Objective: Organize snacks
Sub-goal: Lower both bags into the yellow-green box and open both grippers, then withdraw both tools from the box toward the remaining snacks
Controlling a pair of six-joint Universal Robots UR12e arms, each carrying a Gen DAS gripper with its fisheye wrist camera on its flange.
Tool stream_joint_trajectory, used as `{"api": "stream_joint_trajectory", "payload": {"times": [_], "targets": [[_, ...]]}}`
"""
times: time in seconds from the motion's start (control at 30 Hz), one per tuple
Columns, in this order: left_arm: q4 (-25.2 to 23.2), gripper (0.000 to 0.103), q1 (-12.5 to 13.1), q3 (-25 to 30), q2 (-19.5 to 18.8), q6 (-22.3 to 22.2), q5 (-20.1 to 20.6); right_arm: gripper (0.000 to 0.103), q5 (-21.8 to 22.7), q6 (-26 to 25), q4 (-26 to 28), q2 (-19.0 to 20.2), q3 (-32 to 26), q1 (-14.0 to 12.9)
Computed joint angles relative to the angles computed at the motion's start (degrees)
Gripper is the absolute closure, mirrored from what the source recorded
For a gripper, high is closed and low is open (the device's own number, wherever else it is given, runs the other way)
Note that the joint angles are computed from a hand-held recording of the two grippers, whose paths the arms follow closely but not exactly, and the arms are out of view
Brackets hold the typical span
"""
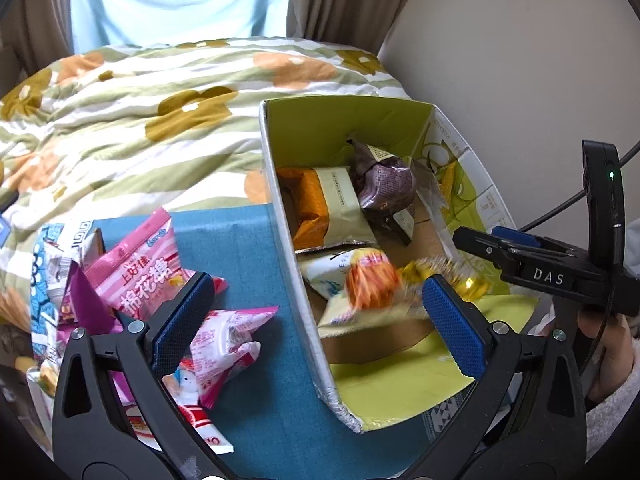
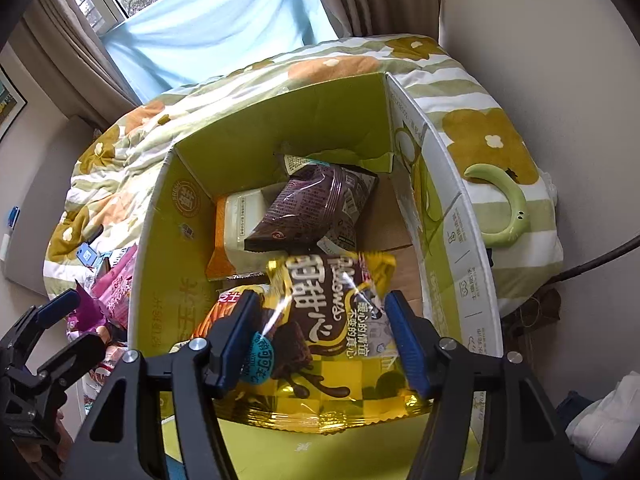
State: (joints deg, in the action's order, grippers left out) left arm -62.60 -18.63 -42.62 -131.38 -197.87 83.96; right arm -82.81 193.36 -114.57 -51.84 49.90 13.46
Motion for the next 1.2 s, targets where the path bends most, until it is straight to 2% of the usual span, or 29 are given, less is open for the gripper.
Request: {"api": "stream_joint_trajectory", "payload": {"times": [0.03, 0.07, 0.1, 0.3, 0.43, 0.6, 0.87, 1.2], "targets": [[0.07, 0.0, 0.16, -0.1, 0.0, -0.44, -0.7, 0.03, -0.12, 0.15, -0.46, -0.19, 0.36, 0.06], [-0.1, 0.0, 0.17, -0.03, -0.02, -0.57, -0.57, 0.015, -0.03, 0.17, -1.37, -0.49, 1.0, 0.02], [-0.43, 0.0, 0.05, 0.2, -0.09, -0.39, -0.03, 0.009, 0.01, 0.0, -2.63, -0.91, 1.88, -0.01], [-0.02, 0.0, -0.52, 0.39, 0.27, 0.85, 1.2, 0.009, -1.02, -0.4, -9.73, -3.69, 6.92, 0.1], [1.26, 0.0, -0.94, -0.4, 1.02, 1.15, 2.12, 0.009, -2.02, -0.6, -11.51, -4.82, 8.25, 0.25], [3.94, 0.0, -1.71, -2.65, 2.81, 1.08, 4.62, 0.009, -1.06, 0.91, -12.95, -6.5, 9.99, -0.2], [11.27, 0.0, -3.53, -8.45, 7.4, 1.55, 11.55, 0.009, -1.56, -0.81, -17.46, -10.39, 13.97, 0.22], [16.54, 0.0, -6.47, -17.92, 14.51, 0.14, 18.2, 0.009, -3.68, -4.71, -24.69, -17.29, 21.77, 1.34]]}}
